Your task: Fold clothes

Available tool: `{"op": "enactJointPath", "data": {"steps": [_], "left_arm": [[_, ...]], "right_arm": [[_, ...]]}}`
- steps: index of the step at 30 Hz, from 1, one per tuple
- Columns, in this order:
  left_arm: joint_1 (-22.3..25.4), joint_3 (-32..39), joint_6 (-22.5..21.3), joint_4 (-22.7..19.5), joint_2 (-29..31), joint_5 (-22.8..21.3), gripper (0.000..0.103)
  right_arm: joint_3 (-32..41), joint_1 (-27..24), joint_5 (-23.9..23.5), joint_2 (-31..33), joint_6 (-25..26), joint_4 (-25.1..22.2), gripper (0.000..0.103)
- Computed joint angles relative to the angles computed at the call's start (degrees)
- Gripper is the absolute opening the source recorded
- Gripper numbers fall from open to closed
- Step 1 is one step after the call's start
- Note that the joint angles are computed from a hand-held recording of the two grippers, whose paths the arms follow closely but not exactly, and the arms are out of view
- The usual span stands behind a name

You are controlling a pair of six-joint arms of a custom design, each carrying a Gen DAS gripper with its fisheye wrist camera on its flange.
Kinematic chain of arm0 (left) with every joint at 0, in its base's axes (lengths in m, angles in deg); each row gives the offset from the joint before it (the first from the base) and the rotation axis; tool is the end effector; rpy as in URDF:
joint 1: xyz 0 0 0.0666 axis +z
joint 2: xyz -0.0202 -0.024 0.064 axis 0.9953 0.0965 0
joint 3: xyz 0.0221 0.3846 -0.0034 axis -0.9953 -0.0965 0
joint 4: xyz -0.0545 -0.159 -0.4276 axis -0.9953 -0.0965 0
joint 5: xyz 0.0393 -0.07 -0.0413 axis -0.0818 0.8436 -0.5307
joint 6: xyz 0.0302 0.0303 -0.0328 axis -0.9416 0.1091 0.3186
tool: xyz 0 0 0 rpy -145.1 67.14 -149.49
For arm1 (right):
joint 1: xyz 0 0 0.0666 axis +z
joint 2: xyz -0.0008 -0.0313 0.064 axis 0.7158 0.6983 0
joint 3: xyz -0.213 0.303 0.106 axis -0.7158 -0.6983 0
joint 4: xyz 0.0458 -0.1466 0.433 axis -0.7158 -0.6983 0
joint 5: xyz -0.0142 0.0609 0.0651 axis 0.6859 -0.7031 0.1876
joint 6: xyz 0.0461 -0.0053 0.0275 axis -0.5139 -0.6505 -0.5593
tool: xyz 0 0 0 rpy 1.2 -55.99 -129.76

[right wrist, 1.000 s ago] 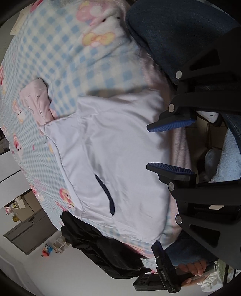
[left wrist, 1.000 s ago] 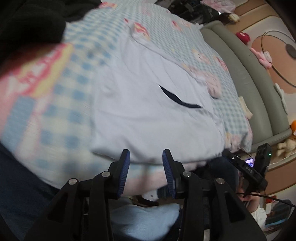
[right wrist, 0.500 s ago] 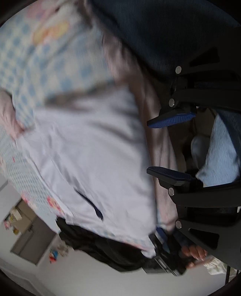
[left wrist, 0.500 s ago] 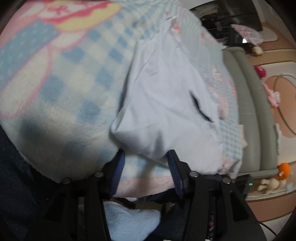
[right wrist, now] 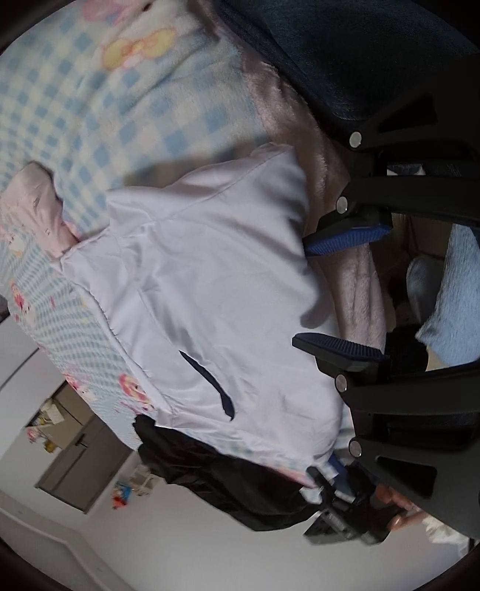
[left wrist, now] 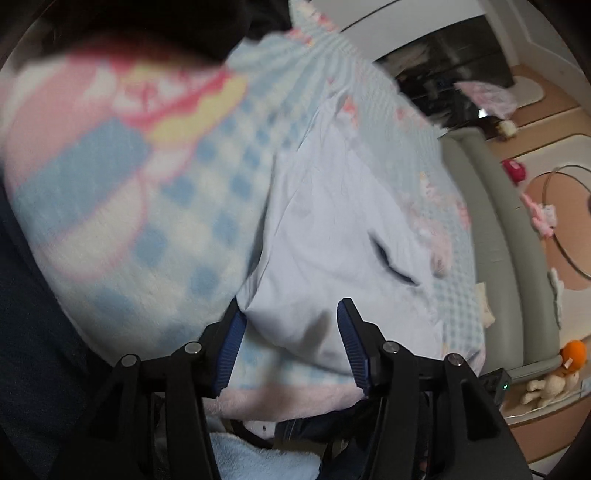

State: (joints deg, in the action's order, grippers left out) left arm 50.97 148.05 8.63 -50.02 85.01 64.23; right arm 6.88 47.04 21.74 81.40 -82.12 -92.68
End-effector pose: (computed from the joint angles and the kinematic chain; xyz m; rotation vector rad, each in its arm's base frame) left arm 0.4291 -0.2818 0.3746 -0.9910 2.3245 -0.8218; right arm 0.5666 0.0323 0.3965 -0.0961 2.6495 0.8243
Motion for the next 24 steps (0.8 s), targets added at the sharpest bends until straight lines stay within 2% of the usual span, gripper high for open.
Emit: {"op": "enactJointPath", "data": {"steps": [1,3,7,11,13,14,16,18,20,24], "left_arm": [[0.12,0.33,0.17,0.05,0.89,1.35,0.053],[-0.06,1.21,-1.73,-0.08,1.34,0.30,0.053],[0.74,0.10,-1.54,1.55,-0.23,-3.27,0.053],[2.12,-1.82,0.97,5.05,-0.72,-1.45,0.053],[2.05,-0.81,0.04,4.43,0.17,-1.84,0.051],[1.89,0.37,-0.89,2.53,0.89,-2.53,0.047],[1.52,2.67,-2.44,-1.70,2.26,-4.13,0.032],[1.09,3.83,-3.51,-3.69,2.71,-5.83,0.026],[1.15,3.33,-5.15,-4.66,1.45,-6.99,0.023],[1.51,4.13,-8.22,-6.09,1.16,-7.51,0.021]], "right_arm": [[0.23,0.07,0.39,0.68,-0.31,-0.85,0.048],[0.63,0.18,1.07,1.93,-0.95,-2.29,0.048],[-1.05,-0.72,0.08,0.11,-2.54,2.12,0.048],[-0.19,-1.25,-0.05,1.32,-3.31,2.31,0.048],[0.21,-1.07,0.11,2.16,-2.68,1.69,0.053],[0.38,-0.93,0.05,2.47,-2.16,1.52,0.053],[0.33,-0.69,-0.12,2.30,-1.45,2.32,0.048],[-0.34,-0.76,-0.34,1.43,-1.18,3.89,0.031],[-0.66,-1.06,-1.54,0.75,-0.83,4.80,0.020],[-0.71,-1.45,-2.65,0.21,-1.37,6.26,0.018]]}}
